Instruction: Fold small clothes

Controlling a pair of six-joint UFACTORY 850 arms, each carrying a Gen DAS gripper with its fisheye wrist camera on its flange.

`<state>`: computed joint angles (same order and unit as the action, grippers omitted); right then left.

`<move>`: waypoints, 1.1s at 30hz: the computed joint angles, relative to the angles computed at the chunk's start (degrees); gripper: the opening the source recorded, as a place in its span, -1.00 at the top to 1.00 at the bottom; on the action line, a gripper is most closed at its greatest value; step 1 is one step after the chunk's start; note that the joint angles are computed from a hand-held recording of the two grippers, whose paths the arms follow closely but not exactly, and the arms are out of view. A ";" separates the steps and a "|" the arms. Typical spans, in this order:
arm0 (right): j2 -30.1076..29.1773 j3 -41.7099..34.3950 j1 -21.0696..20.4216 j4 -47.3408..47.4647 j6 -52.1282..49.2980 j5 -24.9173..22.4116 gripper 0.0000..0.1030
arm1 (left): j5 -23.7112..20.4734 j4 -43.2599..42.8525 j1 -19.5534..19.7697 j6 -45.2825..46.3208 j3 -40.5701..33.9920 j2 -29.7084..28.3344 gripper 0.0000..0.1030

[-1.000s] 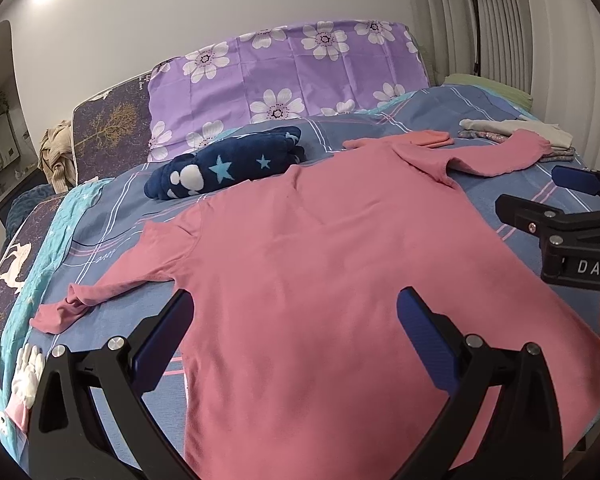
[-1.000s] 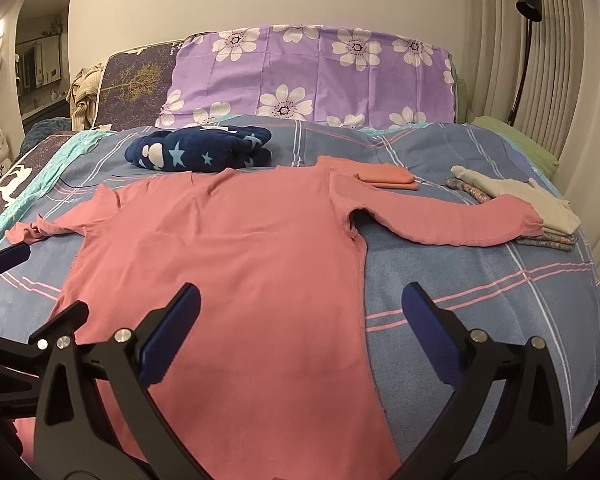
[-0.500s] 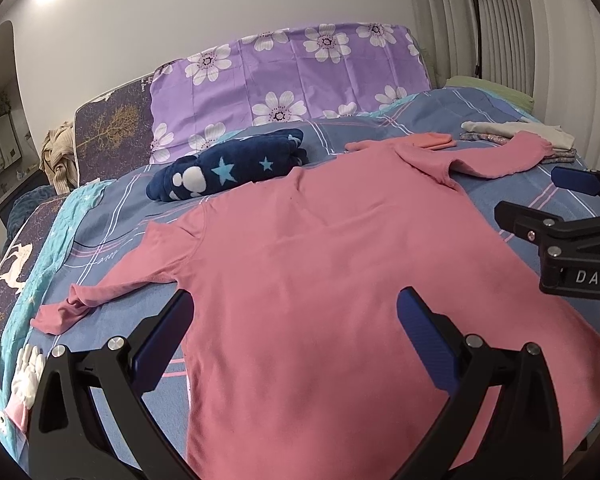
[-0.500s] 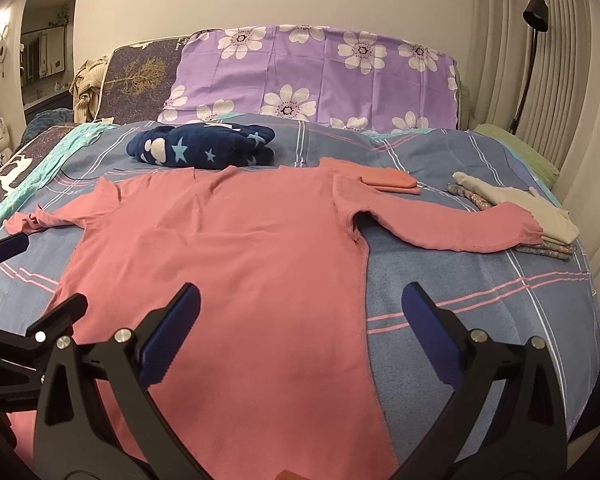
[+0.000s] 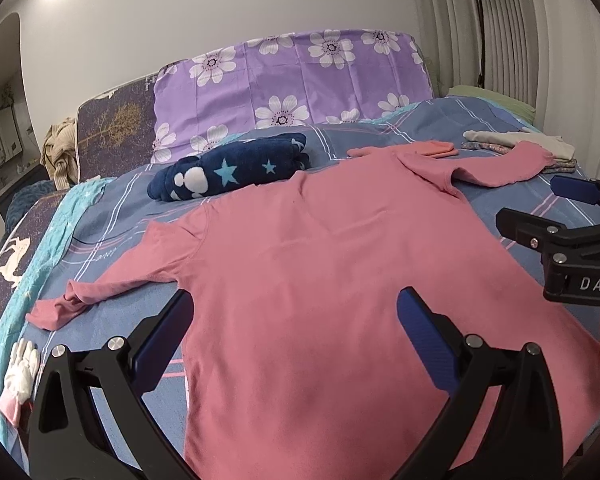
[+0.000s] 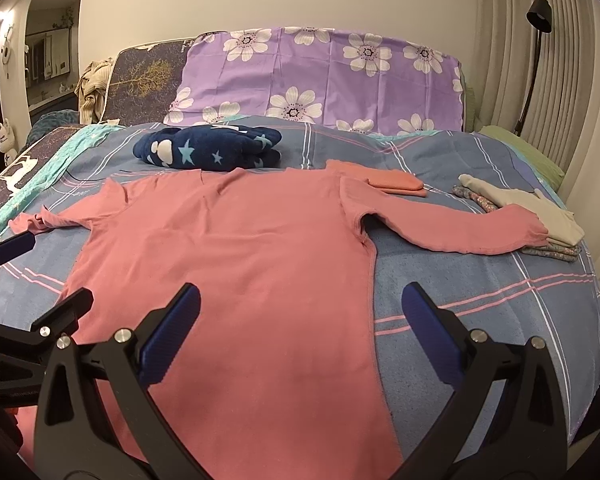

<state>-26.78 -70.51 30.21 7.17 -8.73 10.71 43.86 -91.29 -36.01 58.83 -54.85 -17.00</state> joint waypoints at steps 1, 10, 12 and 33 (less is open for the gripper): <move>0.00 0.00 0.00 0.00 0.00 0.00 -0.96 | -0.54 -0.20 0.13 0.15 0.03 0.09 -0.97; -0.42 -0.40 0.24 -0.31 0.62 -0.51 -0.96 | -3.78 -3.08 1.03 1.99 -0.07 -0.23 -0.97; -0.58 -0.56 0.13 -2.33 2.90 -0.88 -0.96 | -3.54 -4.25 1.07 3.19 -0.30 -0.59 -0.97; -1.67 -1.33 0.26 -5.65 6.42 -2.73 -0.96 | -7.66 -0.52 3.12 -4.54 2.57 1.02 -0.97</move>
<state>-28.46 -71.84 30.47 1.52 -2.32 7.98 36.20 -91.81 -32.89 54.29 -52.28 -15.99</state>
